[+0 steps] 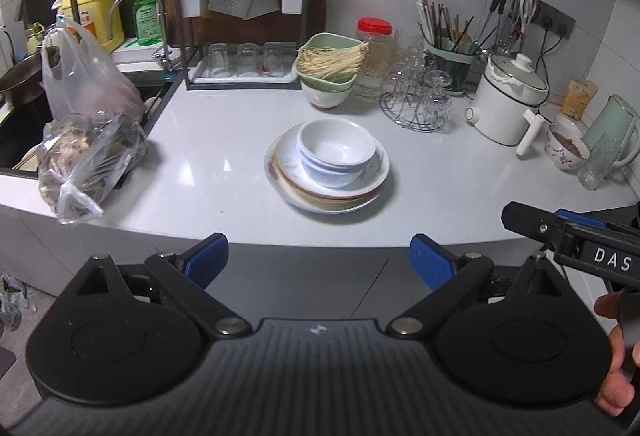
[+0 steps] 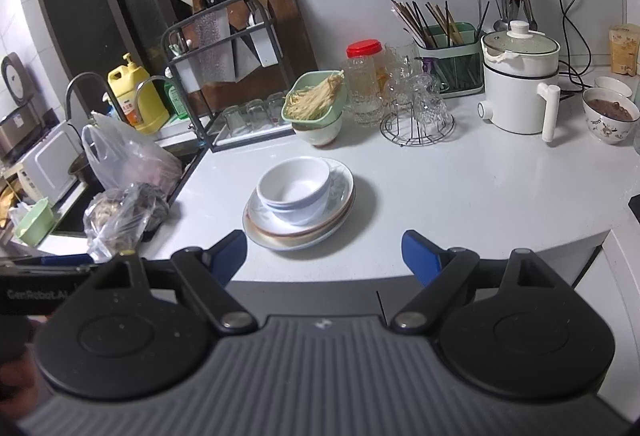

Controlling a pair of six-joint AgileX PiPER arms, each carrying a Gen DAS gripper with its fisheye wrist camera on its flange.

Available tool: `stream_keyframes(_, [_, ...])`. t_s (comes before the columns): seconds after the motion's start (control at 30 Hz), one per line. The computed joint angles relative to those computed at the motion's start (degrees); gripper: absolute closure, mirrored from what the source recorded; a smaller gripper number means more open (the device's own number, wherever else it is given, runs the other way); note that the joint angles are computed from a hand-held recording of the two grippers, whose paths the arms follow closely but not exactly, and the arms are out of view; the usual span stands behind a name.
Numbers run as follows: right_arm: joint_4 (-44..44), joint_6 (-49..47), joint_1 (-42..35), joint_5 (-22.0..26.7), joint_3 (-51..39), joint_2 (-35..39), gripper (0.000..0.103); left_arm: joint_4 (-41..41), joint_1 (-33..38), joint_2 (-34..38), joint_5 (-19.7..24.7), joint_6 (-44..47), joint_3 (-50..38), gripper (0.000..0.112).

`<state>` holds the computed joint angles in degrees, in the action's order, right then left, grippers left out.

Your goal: Organize plates and bowls

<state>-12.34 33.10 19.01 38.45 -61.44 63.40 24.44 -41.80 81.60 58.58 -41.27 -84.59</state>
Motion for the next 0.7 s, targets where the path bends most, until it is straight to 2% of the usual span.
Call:
stream_keyframes(0.37, [-0.3, -0.2, 1.3, 0.7, 1.9, -1.6, 0.017, 2.9, 1.1, -2.9, 1.8, -1.9, 1.7, 0.013])
stream_keyframes(0.7, [-0.9, -0.6, 1.3, 1.3, 1.8, -1.7, 0.017, 2.4, 0.8, -1.6, 2.7, -2.2, -0.1, 0.013])
